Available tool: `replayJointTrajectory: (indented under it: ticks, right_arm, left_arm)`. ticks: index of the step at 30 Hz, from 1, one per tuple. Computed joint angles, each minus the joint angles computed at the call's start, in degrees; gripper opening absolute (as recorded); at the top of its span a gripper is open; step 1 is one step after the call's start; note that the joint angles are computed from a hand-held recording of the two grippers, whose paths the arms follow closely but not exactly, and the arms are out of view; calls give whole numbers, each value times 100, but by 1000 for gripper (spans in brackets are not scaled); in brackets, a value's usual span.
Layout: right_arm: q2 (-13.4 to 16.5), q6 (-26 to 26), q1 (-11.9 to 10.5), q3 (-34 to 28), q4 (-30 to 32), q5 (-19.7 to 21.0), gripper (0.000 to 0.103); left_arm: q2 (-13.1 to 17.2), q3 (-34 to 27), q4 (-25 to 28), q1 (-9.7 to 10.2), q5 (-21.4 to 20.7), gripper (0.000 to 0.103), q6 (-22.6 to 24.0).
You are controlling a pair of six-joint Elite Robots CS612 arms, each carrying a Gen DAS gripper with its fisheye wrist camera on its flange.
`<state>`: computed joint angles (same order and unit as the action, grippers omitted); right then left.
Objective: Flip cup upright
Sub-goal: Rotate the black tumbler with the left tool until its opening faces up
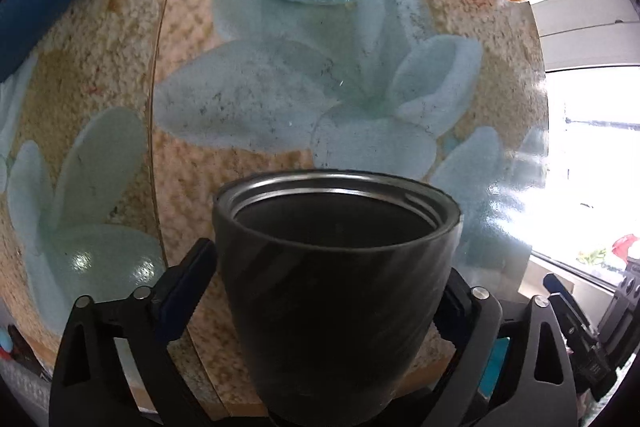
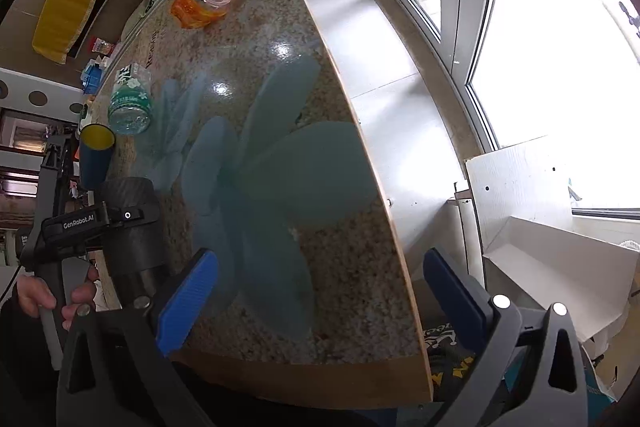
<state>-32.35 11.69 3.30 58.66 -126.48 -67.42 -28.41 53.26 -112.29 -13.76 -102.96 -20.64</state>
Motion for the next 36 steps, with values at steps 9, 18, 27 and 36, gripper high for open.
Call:
replayJointTrajectory:
  ticks: [9,18,27,36]
  right_arm:
    - [26,82,12,-57,10,-13,103]
    - [23,14,79,-107,24,-60,103]
    - [18,-152,173,-172,-13,-143,103]
    - [-50,-242,194,-96,-104,-289,103]
  left_arm:
    - [-43,-67,32,68,-168,81,167]
    - [-541,725,-1225,191,-356,81,368]
    - [-1009,1389,-2792,161,27,80,634]
    - [-1260,1948,-4155,37,700,80,673]
